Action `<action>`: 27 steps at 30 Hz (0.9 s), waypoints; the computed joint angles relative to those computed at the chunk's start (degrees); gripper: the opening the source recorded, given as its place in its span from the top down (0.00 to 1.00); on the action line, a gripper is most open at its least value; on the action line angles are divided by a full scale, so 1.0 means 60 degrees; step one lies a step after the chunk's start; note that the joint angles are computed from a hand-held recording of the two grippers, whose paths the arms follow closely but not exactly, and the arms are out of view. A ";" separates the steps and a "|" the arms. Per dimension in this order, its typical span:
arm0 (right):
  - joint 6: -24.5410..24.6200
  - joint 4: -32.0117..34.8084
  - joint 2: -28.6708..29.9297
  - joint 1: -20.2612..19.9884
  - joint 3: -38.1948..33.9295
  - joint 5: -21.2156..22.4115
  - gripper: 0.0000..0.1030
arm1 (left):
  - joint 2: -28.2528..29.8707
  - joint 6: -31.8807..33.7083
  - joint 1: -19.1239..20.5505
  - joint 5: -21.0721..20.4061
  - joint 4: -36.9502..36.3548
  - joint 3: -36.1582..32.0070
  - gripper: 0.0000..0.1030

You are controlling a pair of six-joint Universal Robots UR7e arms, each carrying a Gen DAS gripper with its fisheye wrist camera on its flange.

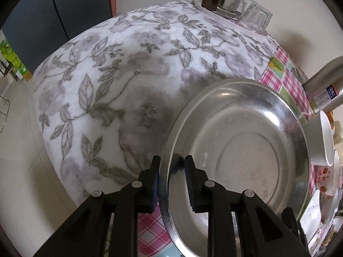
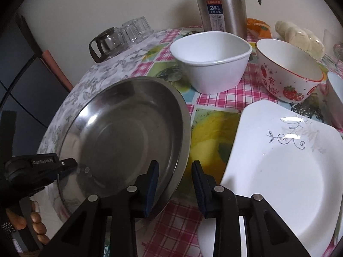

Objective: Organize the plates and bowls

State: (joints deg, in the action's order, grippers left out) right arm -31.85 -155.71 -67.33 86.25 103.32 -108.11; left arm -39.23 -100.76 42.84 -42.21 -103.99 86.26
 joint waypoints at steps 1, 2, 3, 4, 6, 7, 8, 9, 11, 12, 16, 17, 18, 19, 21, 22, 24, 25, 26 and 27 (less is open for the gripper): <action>-0.0027 -0.0019 0.0009 0.0012 -0.0001 -0.0023 0.67 | 0.0029 0.0015 0.0014 0.0031 0.0095 -0.0051 0.73; -0.0057 -0.0045 0.0017 0.0022 0.0005 -0.0005 0.67 | 0.0054 -0.0001 0.0017 0.0056 0.0223 -0.0098 0.73; -0.0095 -0.0059 0.0017 0.0019 0.0010 0.0022 0.68 | 0.0076 -0.0019 0.0014 0.0079 0.0378 -0.0155 0.73; -0.0166 -0.0110 0.0028 0.0028 0.0036 0.0006 0.70 | 0.0089 -0.0018 0.0014 0.0091 0.0465 -0.0192 0.73; -0.0277 -0.0168 0.0050 0.0062 0.0073 -0.0058 0.71 | 0.0029 0.0034 -0.0002 0.0074 0.0484 -0.0145 0.74; -0.0348 -0.0207 0.0045 0.0070 0.0097 -0.0066 0.73 | 0.0023 0.0073 0.0003 0.0060 0.0412 -0.0139 0.75; -0.0498 -0.0339 0.0041 0.0106 0.0152 -0.0096 0.73 | 0.0017 0.0116 0.0003 0.0068 0.0326 -0.0121 0.75; -0.0641 -0.0485 0.0045 0.0141 0.0194 -0.0172 0.73 | 0.0007 0.0128 -0.0009 0.0081 0.0282 -0.0090 0.76; -0.0839 -0.0670 0.0031 0.0200 0.0254 -0.0199 0.73 | 0.0046 0.0101 -0.0024 0.0140 0.0402 -0.0174 0.76; -0.0892 -0.0714 0.0022 0.0208 0.0271 -0.0172 0.73 | 0.0039 0.0073 -0.0048 0.0156 0.0457 -0.0180 0.77; -0.1252 -0.1012 -0.0026 0.0308 0.0397 -0.0240 0.73 | 0.0117 0.0033 -0.0134 0.0330 0.0719 -0.0375 0.78; -0.1327 -0.1092 -0.0037 0.0330 0.0419 -0.0242 0.73 | 0.0125 0.0051 -0.0143 0.0347 0.0713 -0.0400 0.78; -0.1311 -0.1075 -0.0068 0.0329 0.0420 -0.0201 0.73 | 0.0117 0.0093 -0.0141 0.0358 0.0629 -0.0381 0.78; -0.1250 -0.1011 -0.0102 0.0315 0.0401 -0.0118 0.73 | 0.0097 0.0144 -0.0149 0.0356 0.0498 -0.0313 0.78; -0.1271 -0.1007 -0.0164 0.0301 0.0403 -0.0024 0.73 | 0.0095 0.0193 -0.0169 0.0371 0.0461 -0.0301 0.78; -0.1281 -0.1007 -0.0193 0.0305 0.0407 -0.0007 0.73 | 0.0099 0.0204 -0.0179 0.0386 0.0481 -0.0320 0.78; -0.1287 -0.1009 -0.0250 0.0308 0.0417 0.0048 0.73 | 0.0091 0.0189 -0.0230 0.0433 0.0480 -0.0308 0.78; -0.1298 -0.1032 -0.0285 0.0316 0.0425 0.0096 0.73 | 0.0070 0.0175 -0.0268 0.0464 0.0473 -0.0282 0.78; -0.1302 -0.1057 -0.0311 0.0323 0.0436 0.0130 0.73 | 0.0052 0.0172 -0.0300 0.0519 0.0475 -0.0275 0.78; -0.1299 -0.1068 -0.0344 0.0333 0.0448 0.0166 0.73 | 0.0028 0.0160 -0.0338 0.0590 0.0486 -0.0270 0.78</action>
State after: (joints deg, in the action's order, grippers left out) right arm -39.64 -162.12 -69.39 88.25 106.01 -107.12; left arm -39.06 -99.80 40.82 -38.67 -101.08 84.63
